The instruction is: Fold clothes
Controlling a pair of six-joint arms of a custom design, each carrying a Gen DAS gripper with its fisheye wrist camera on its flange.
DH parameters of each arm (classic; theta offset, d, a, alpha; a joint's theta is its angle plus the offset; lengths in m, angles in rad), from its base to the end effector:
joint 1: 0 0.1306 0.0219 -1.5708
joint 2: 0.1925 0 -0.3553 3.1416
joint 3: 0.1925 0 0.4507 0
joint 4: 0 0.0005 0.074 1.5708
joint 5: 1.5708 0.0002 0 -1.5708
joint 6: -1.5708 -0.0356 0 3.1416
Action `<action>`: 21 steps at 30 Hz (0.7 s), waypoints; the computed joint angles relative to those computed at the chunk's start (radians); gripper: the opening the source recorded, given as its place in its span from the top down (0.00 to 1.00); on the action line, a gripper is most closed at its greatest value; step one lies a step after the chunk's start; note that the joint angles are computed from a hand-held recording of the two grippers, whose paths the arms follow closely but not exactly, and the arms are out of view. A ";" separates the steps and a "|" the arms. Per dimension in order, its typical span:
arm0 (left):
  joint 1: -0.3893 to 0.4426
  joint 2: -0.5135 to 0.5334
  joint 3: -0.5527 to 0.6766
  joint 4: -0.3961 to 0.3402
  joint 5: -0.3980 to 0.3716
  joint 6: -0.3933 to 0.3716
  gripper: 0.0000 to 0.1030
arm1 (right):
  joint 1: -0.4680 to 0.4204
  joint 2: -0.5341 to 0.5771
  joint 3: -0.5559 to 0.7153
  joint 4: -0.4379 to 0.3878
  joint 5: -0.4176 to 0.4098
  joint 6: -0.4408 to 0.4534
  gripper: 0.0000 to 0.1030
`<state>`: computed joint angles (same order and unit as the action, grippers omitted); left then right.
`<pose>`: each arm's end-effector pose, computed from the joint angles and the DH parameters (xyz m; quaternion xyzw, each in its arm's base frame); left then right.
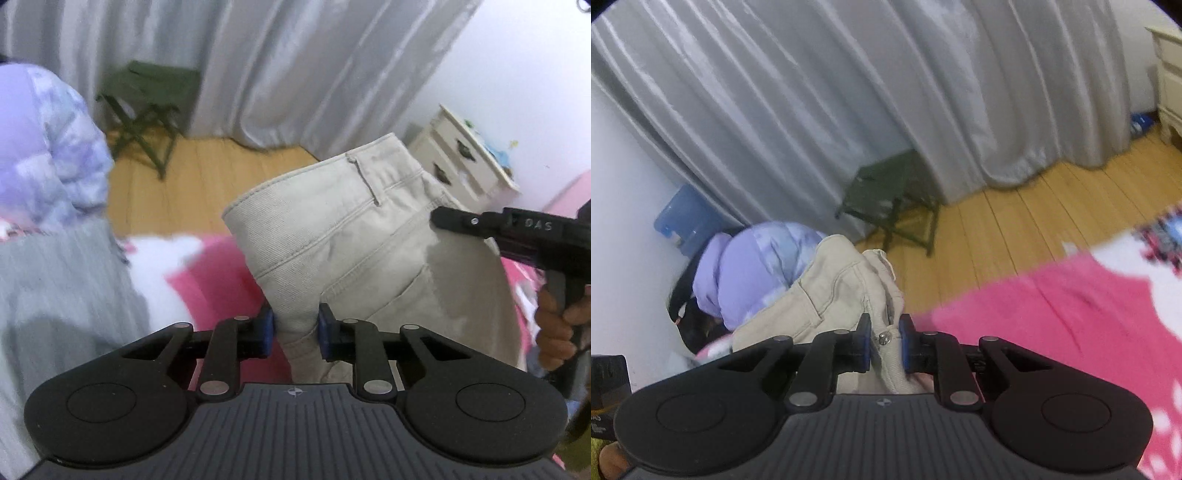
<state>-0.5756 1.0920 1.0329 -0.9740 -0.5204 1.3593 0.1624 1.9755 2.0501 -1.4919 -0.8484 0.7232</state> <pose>0.3659 -0.2169 0.3546 -0.4189 0.8349 -0.0706 0.3499 0.6726 0.1368 0.3616 -0.4179 0.8075 0.3750 0.1807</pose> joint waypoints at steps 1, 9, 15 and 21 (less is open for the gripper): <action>0.016 -0.001 -0.009 0.001 0.018 0.003 0.77 | 0.018 -0.011 -0.022 0.043 0.028 -0.014 0.83; 0.036 0.062 0.026 -0.079 0.087 0.030 0.48 | -0.010 -0.167 -0.308 0.446 0.095 -0.444 0.61; 0.005 0.069 0.088 -0.213 0.047 0.067 0.44 | -0.278 -0.437 -0.605 0.715 0.006 -0.712 0.43; -0.038 0.105 0.176 -0.290 -0.036 -0.006 0.43 | -0.687 -0.534 -0.656 0.491 0.132 -0.718 0.43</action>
<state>-0.6136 1.1973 1.2090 -1.2641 -0.5565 1.3534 -0.5247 1.4415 1.3940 -1.0013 -0.7166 0.0057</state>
